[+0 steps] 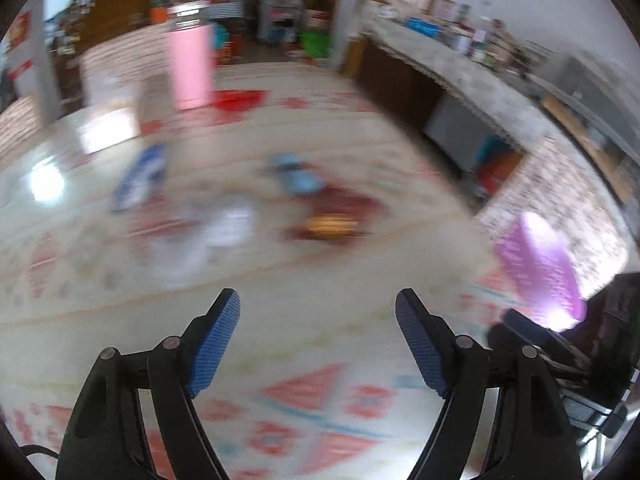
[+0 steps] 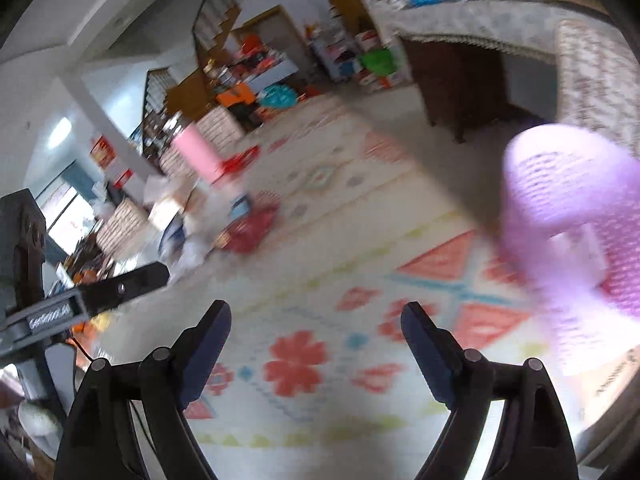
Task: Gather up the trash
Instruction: 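Grasp the clear plastic bag with the left tool, then grasp the brown snack bag with right tool while left tool holds the plastic bag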
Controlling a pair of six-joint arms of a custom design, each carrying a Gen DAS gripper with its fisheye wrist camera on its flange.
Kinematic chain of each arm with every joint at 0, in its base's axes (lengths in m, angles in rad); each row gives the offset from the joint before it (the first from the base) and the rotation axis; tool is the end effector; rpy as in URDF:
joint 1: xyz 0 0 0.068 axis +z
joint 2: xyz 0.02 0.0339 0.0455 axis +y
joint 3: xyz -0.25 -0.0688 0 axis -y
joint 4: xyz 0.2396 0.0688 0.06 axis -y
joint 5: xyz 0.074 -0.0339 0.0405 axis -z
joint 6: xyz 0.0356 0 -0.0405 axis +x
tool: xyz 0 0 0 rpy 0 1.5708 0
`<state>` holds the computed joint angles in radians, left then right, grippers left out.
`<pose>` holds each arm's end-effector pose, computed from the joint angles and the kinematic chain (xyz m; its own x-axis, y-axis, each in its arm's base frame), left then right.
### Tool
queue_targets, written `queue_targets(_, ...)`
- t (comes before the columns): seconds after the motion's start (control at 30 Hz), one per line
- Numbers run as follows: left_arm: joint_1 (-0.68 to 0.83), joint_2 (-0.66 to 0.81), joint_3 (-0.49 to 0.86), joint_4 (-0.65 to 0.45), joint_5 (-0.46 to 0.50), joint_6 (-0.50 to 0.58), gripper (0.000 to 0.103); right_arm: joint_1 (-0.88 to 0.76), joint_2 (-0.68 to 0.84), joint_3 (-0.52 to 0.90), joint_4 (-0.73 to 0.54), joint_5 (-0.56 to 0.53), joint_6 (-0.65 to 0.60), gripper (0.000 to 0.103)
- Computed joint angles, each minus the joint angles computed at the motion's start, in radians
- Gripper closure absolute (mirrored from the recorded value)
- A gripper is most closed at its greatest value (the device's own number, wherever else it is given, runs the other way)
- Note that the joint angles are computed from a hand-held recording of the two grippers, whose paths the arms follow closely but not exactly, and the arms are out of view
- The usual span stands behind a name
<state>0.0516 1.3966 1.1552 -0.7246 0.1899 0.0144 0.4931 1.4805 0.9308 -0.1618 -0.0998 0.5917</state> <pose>0.2856 0.0080 0.2711 -0.8206 -0.0282 -0.5708 0.0684 0.9868 -0.1471 0.2767 0.1527 0.2170 -0.7772 0.2124 -0.5923 -0.1253 0.8702 0.4764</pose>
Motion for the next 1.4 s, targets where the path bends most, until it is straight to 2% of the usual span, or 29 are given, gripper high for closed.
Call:
queue_targets(0.13,0.153,0.086,0.007,0.045,-0.002,0.075,0.024,0.067,0.124,0.067,0.04,0.048,-0.001,0.013)
queue_targets(0.27,0.208,0.2,0.061,0.069,0.011,0.136,0.024,0.066,0.132,0.067,0.079,0.054,-0.001,0.013)
queue_targets(0.5,0.139,0.361,0.201,0.112,-0.017,0.16,0.024,0.055,0.142,0.064,0.088,0.035,0.006,0.013)
queue_targets(0.67,0.096,0.509,0.365,0.036,-0.021,0.133,0.024,0.064,0.152,0.078,0.073,0.041,-0.012,0.013)
queue_targets(0.73,0.078,0.521,0.369,0.03,-0.054,0.118,0.024,0.068,0.15,0.076,0.073,0.05,-0.012,0.013)
queue_targets(0.8,0.063,0.505,0.347,0.036,-0.084,0.118,0.036,0.068,0.149,0.074,0.075,0.049,-0.012,0.013)
queue_targets(0.83,0.059,0.485,0.327,0.043,-0.1,0.117,0.066,0.068,0.149,0.074,0.075,0.049,-0.012,0.013)
queue_targets(0.87,0.061,0.472,0.321,0.029,-0.097,0.117,0.09,0.07,0.148,0.074,0.074,0.053,-0.01,0.013)
queue_targets(0.93,0.096,0.434,0.301,-0.002,-0.03,0.094,0.09,0.071,0.149,0.075,0.073,0.056,-0.011,0.013)
queue_targets(1.13,0.184,0.234,0.112,0.052,0.054,0.069,0.09,0.077,0.152,0.084,0.057,0.068,-0.014,0.013)
queue_targets(1.4,0.239,0.183,0.028,0.089,0.158,0.095,0.09,0.082,0.188,0.129,0.006,0.086,-0.009,0.012)
